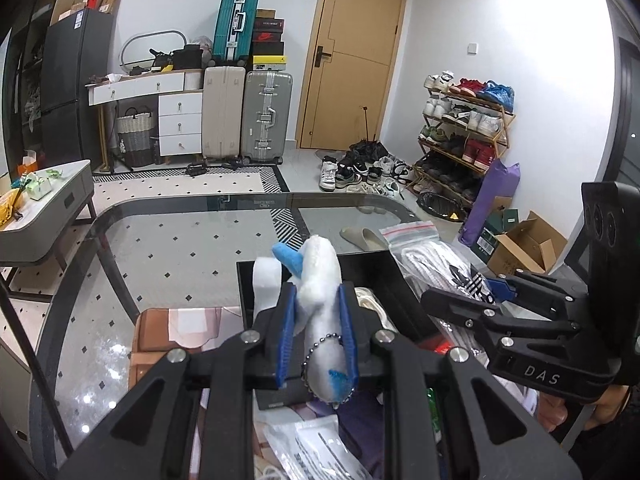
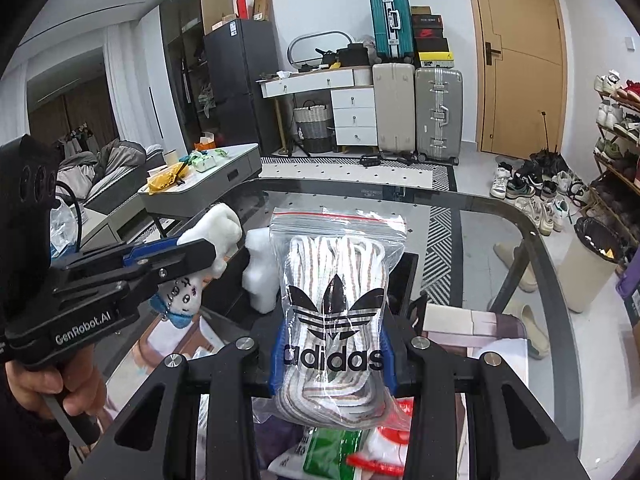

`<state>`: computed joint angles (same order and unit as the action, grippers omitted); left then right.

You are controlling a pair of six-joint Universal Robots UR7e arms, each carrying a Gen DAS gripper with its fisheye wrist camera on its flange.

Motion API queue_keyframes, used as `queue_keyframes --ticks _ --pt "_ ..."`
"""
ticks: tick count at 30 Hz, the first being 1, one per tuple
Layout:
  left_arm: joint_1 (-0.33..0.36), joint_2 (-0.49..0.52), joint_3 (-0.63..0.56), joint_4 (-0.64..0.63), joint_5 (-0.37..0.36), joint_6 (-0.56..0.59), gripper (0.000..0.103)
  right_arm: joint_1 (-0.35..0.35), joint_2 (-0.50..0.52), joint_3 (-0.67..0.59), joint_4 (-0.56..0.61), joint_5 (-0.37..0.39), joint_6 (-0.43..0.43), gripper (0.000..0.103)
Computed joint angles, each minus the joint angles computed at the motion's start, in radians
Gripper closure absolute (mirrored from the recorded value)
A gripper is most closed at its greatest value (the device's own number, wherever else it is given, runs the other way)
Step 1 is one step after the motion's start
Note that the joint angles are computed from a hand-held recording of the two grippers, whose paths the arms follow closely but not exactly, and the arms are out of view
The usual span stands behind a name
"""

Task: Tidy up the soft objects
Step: 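Grasp the white plush toy with the left gripper while the right gripper carries the adidas bag, then lower the plush toy and adidas bag into the black box and open both grippers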

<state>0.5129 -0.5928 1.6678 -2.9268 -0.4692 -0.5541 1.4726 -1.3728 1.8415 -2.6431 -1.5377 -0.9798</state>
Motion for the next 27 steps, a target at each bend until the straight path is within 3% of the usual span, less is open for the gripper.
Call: queue_keyframes --ticks 12,27 --pt "0.054 0.062 -0.072 -0.042 0.004 0.07 0.084 0.019 0.116 -0.063 -0.028 -0.032 -0.013 0.067" --pt "0.066 0.091 -0.099 -0.084 -0.015 0.134 0.083 0.026 0.172 -0.101 -0.051 -0.044 -0.056 0.066"
